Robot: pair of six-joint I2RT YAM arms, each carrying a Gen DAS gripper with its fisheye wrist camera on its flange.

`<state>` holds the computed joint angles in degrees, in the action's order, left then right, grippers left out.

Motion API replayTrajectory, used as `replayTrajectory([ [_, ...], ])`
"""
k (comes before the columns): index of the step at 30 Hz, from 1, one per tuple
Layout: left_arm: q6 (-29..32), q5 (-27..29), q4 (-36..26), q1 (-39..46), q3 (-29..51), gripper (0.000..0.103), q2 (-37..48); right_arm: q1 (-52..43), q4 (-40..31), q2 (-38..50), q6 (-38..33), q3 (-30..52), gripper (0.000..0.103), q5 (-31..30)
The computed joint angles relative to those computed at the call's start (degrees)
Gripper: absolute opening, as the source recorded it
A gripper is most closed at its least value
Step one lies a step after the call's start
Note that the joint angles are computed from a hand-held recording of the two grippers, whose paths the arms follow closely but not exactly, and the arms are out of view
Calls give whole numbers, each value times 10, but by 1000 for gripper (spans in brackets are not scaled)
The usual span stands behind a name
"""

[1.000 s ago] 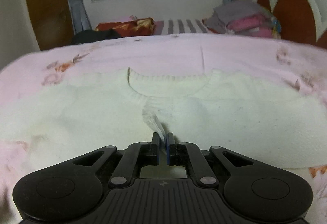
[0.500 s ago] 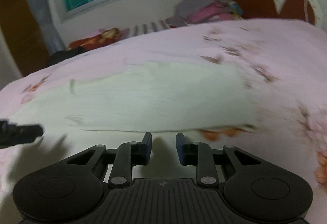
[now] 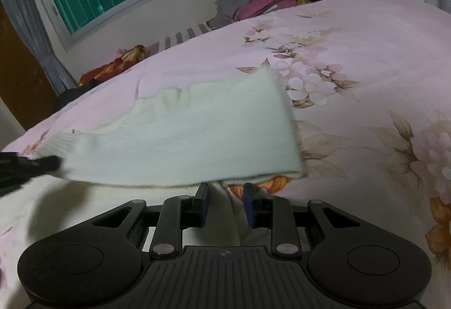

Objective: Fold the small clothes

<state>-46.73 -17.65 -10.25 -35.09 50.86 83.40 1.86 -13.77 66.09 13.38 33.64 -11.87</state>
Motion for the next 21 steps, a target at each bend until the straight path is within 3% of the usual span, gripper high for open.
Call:
replayTrajectory([
  [8,3,15,-45,59,-103,3,-133,44,9,1,-21,-4,27,64],
  [14,0,11,-60,58,-117,3,-161,50,13,-1,-32,-9,26,76],
  [17,-4,10,-56,55,-124,3,-160,45,18,-7,-28,-16,20,76],
  [19,-9,12,-52,55,-129,3,-157,39,21,-10,-29,-19,8,71],
  [21,-9,13,-47,57,-134,3,-154,38,23,-12,-27,-20,6,70],
])
